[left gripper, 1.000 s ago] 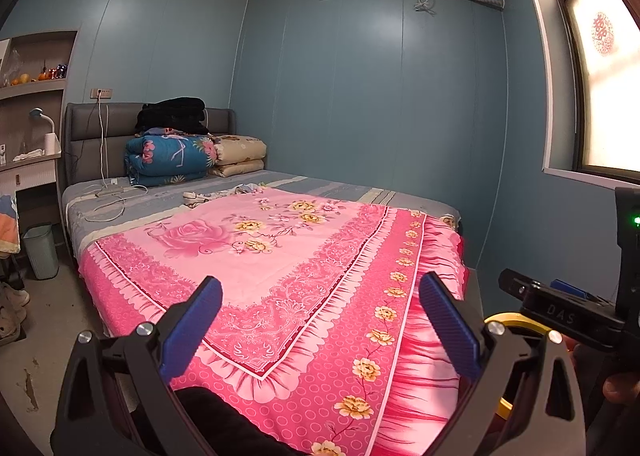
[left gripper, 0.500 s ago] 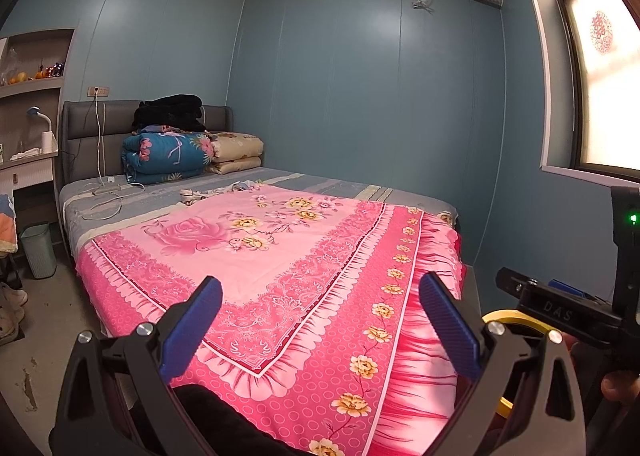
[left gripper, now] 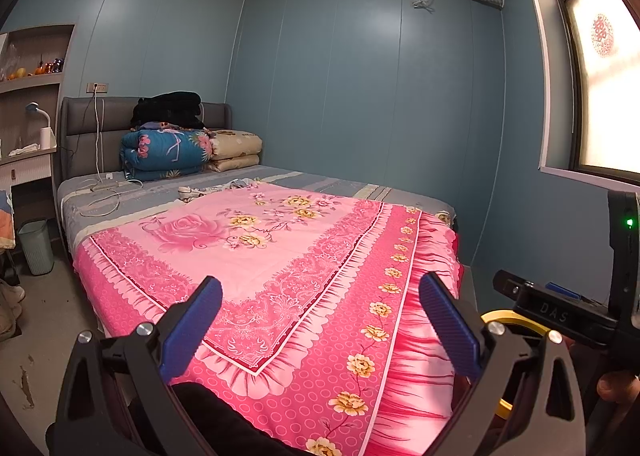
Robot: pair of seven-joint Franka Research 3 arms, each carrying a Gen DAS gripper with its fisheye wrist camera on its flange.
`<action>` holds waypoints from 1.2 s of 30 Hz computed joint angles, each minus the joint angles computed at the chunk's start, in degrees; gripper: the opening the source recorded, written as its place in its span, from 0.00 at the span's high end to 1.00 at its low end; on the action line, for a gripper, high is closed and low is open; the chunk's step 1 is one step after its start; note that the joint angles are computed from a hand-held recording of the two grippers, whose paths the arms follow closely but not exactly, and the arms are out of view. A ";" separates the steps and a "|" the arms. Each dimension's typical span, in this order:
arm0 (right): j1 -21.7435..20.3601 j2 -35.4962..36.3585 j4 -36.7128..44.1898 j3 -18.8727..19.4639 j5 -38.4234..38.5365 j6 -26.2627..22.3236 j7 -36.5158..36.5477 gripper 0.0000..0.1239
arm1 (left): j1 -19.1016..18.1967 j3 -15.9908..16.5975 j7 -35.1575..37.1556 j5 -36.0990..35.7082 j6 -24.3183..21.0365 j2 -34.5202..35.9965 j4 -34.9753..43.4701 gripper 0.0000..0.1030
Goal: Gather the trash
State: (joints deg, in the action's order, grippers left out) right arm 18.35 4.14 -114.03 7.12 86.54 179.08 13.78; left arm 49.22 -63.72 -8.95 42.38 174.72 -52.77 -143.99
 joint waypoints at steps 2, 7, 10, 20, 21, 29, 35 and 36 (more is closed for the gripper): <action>0.02 -0.01 0.02 0.03 0.37 0.14 -0.35 0.23 | -0.04 0.02 -0.02 0.01 -0.03 0.08 0.00 0.08; 0.00 0.11 0.01 -0.07 -0.52 0.05 0.54 0.23 | 0.07 -0.18 -0.14 0.00 0.03 0.19 0.10 0.08; 0.00 0.10 -0.19 0.03 -1.48 0.12 1.64 0.23 | 0.09 -0.25 -0.18 -0.01 0.07 0.20 0.12 0.08; -0.14 0.15 -0.35 0.16 -2.27 0.22 2.48 0.23 | 0.19 -0.32 -0.21 -0.05 0.23 0.18 0.16 0.08; -0.15 0.12 -0.41 0.19 -2.49 0.25 2.73 0.23 | 0.21 -0.34 -0.19 -0.07 0.22 0.17 0.17 0.08; -0.15 0.15 -0.70 0.48 -3.42 0.62 3.74 0.23 | 0.34 -0.49 -0.10 -0.23 0.36 0.15 0.19 0.08; -0.11 0.24 -1.05 0.56 -4.95 0.88 5.49 0.23 | 0.64 -0.75 -0.04 -0.52 0.60 0.05 0.26 0.08; -0.13 0.24 -1.10 0.62 -4.95 0.92 5.54 0.23 | 0.60 -0.69 0.15 -0.54 0.50 0.16 0.26 0.08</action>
